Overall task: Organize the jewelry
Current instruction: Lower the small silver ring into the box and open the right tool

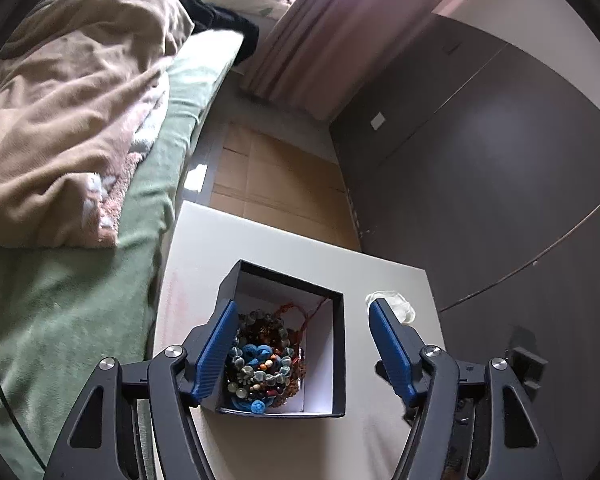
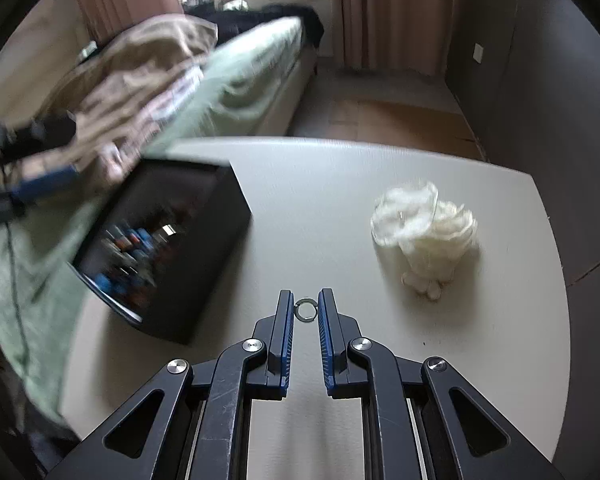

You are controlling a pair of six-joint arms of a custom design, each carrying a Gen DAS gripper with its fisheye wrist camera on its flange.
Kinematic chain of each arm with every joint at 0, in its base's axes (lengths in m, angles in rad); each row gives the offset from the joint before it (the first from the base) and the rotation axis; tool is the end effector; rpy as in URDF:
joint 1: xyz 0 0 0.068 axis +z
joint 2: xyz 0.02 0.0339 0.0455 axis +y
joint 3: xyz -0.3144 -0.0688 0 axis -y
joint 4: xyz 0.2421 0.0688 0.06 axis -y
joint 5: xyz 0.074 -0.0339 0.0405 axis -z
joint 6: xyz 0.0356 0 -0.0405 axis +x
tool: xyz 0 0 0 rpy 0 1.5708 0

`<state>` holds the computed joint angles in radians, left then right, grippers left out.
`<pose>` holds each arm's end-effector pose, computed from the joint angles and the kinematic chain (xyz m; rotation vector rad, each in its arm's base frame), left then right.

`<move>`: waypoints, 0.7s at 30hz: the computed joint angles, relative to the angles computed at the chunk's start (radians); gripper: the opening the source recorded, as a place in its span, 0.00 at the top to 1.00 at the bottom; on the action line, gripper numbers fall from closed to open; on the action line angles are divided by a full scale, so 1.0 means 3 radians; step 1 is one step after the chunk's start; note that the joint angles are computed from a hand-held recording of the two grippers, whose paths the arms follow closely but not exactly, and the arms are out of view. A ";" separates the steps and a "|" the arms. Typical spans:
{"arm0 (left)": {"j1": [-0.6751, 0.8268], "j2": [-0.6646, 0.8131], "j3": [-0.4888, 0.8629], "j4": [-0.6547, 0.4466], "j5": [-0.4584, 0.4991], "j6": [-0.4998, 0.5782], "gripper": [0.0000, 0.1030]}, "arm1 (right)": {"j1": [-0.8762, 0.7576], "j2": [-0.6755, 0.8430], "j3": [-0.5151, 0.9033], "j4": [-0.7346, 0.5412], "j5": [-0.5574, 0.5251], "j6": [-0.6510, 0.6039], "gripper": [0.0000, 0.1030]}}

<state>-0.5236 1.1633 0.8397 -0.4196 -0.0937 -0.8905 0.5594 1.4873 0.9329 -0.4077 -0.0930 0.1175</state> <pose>0.1962 -0.1094 0.3080 -0.4840 2.3393 -0.5962 0.2472 0.1587 0.2606 -0.6002 2.5006 0.3810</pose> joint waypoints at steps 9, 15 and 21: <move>-0.0038 -0.0154 -0.0032 -0.0054 -0.0134 -0.0029 0.33 | -0.0001 -0.0360 -0.0066 0.0339 -0.0464 0.0346 0.87; -0.0026 -0.0214 -0.0005 -0.0108 -0.0195 0.0022 0.33 | 0.0141 -0.0184 0.0032 0.0558 -0.0694 0.0590 0.87; 0.0124 -0.0282 -0.0003 -0.0178 -0.0156 0.0068 0.23 | 0.0284 -0.0024 0.0077 0.0740 -0.0822 0.0833 0.86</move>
